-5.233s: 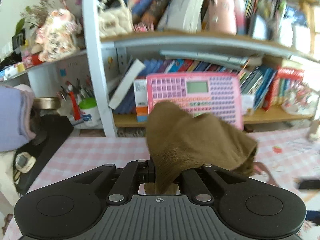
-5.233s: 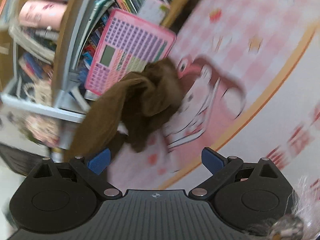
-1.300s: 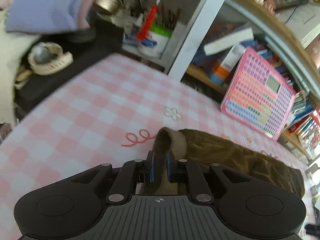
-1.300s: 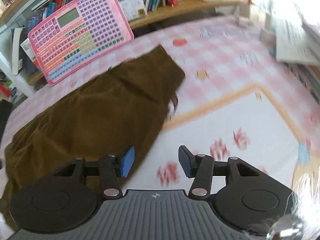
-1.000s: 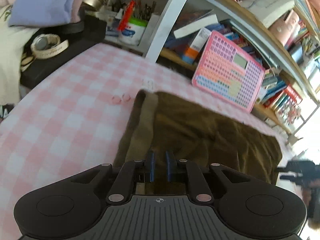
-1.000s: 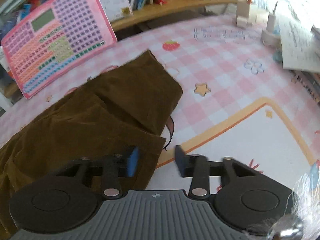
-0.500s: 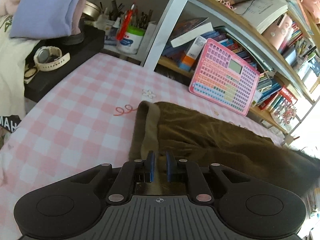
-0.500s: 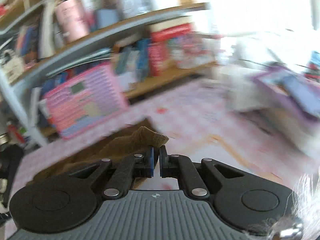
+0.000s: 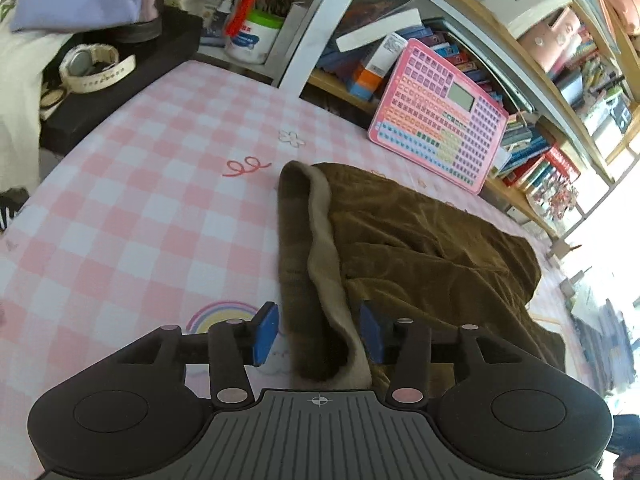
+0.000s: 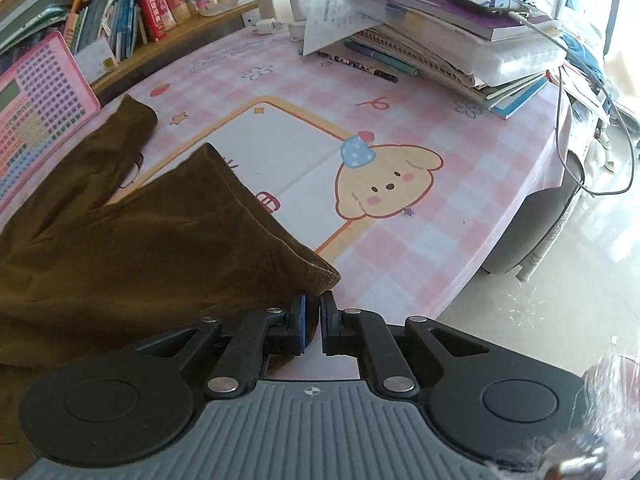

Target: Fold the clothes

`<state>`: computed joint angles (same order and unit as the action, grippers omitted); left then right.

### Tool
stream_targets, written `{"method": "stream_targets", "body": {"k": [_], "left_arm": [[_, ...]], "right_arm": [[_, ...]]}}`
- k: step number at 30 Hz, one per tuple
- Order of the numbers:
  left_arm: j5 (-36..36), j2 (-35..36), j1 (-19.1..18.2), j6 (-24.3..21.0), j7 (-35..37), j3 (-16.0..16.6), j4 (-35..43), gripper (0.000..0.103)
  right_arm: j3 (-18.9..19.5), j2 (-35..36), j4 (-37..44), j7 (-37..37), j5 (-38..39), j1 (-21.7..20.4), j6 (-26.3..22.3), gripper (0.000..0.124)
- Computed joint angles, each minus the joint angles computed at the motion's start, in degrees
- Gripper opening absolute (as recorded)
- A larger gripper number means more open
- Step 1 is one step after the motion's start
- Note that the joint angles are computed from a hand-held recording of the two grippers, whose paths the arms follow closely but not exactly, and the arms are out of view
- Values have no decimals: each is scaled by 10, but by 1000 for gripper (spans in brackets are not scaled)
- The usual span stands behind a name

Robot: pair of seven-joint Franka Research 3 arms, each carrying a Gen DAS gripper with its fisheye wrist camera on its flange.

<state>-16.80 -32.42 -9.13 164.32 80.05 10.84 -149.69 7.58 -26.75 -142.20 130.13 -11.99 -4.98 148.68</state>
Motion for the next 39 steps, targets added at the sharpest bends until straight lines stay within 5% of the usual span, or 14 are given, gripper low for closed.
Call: {"method": "stream_targets", "body": {"k": [7, 9, 10, 11, 15, 18, 22, 28, 32, 36, 39], "left_arm": [[7, 29, -15, -12, 28, -4, 24, 43], [-2, 55, -11, -28, 21, -9, 41, 31], [-23, 64, -24, -36, 31, 1, 49, 9], [-50, 71, -42, -44, 55, 16, 57, 3], [-122, 38, -61, -2, 115, 20, 54, 2], [-101, -11, -23, 24, 92, 5, 30, 2], [10, -7, 82, -72, 31, -37, 4, 4], [46, -22, 81, -59, 11, -40, -17, 13], [79, -49, 102, 8, -31, -58, -39, 13], [72, -37, 22, 35, -5, -4, -32, 13], [46, -27, -34, 42, 15, 24, -27, 13]], "right_arm": [[10, 12, 4, 17, -26, -4, -2, 7], [10, 13, 4, 20, -31, -4, 0, 7], [9, 13, 3, 20, -33, -3, 1, 7], [9, 14, 3, 21, -35, -3, 2, 7], [0, 13, 4, 14, -25, 5, -2, 7], [-32, 0, 2, -28, 38, 37, -10, 7], [-50, -10, -5, -99, 115, 75, -17, 7], [-21, -6, -4, -103, 102, 52, -14, 7], [-5, -17, -9, -75, 73, 24, -12, 7], [-18, -22, -6, -108, 75, 38, -22, 10], [-17, -37, -7, -116, 71, 33, -7, 28]]}}
